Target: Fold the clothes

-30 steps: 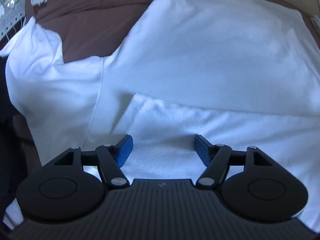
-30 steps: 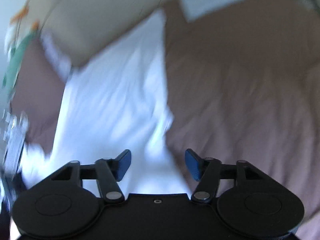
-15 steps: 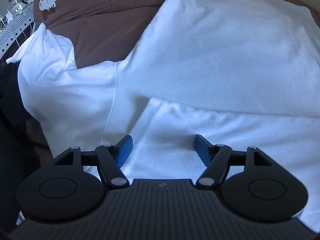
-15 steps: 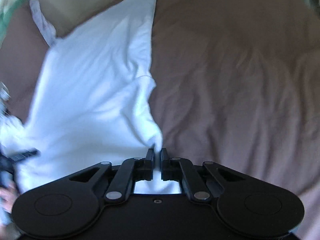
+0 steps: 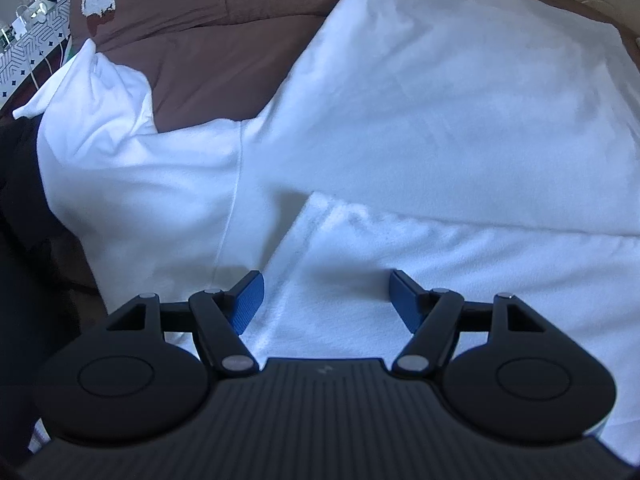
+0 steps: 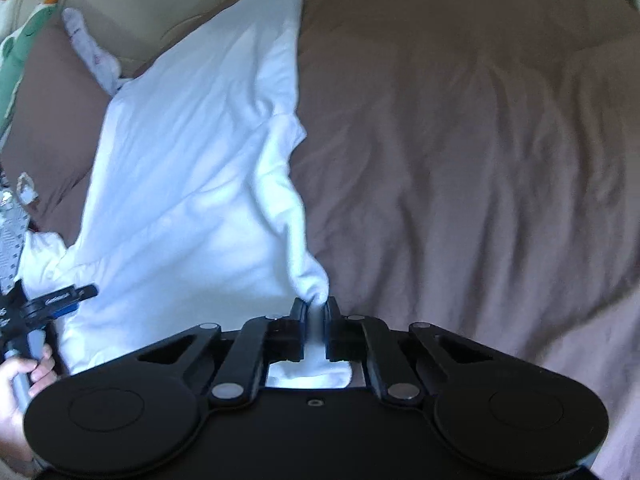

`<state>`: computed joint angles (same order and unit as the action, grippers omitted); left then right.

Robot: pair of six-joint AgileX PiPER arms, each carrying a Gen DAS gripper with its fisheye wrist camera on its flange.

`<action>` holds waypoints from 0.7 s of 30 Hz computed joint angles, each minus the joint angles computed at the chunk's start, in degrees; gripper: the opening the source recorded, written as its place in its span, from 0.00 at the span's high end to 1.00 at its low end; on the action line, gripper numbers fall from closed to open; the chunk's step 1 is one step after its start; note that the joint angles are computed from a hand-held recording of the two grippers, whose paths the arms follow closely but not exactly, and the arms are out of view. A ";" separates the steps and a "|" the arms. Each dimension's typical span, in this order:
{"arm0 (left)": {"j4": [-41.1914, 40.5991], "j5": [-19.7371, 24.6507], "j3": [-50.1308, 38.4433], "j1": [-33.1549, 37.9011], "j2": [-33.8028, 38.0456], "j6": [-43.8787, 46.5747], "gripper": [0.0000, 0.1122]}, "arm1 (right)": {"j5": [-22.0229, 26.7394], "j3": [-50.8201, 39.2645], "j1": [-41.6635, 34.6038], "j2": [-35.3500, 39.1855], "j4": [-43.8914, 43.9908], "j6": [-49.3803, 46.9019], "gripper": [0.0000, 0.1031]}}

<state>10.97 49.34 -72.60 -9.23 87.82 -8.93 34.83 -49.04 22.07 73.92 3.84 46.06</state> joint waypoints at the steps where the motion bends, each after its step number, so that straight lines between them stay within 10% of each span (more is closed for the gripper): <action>1: 0.91 0.84 -0.43 -0.24 0.40 -0.81 0.35 | 1.26 -0.23 0.50 -0.16 -1.87 1.09 0.94; 7: 4.03 2.23 -0.75 -1.27 0.53 -2.62 0.31 | 7.54 -4.13 4.93 2.77 -12.40 6.69 0.94; 12: 10.03 2.49 -2.19 -0.19 -2.16 -3.12 0.31 | 26.51 -12.18 17.56 7.99 -37.34 24.78 0.76; 21: 14.80 -2.72 -23.37 13.66 6.54 5.34 0.24 | 6.49 -23.53 16.19 11.26 -33.60 12.81 0.54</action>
<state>25.77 46.61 -95.97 4.43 94.36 -3.59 41.32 -72.57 38.26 85.18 -29.76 58.87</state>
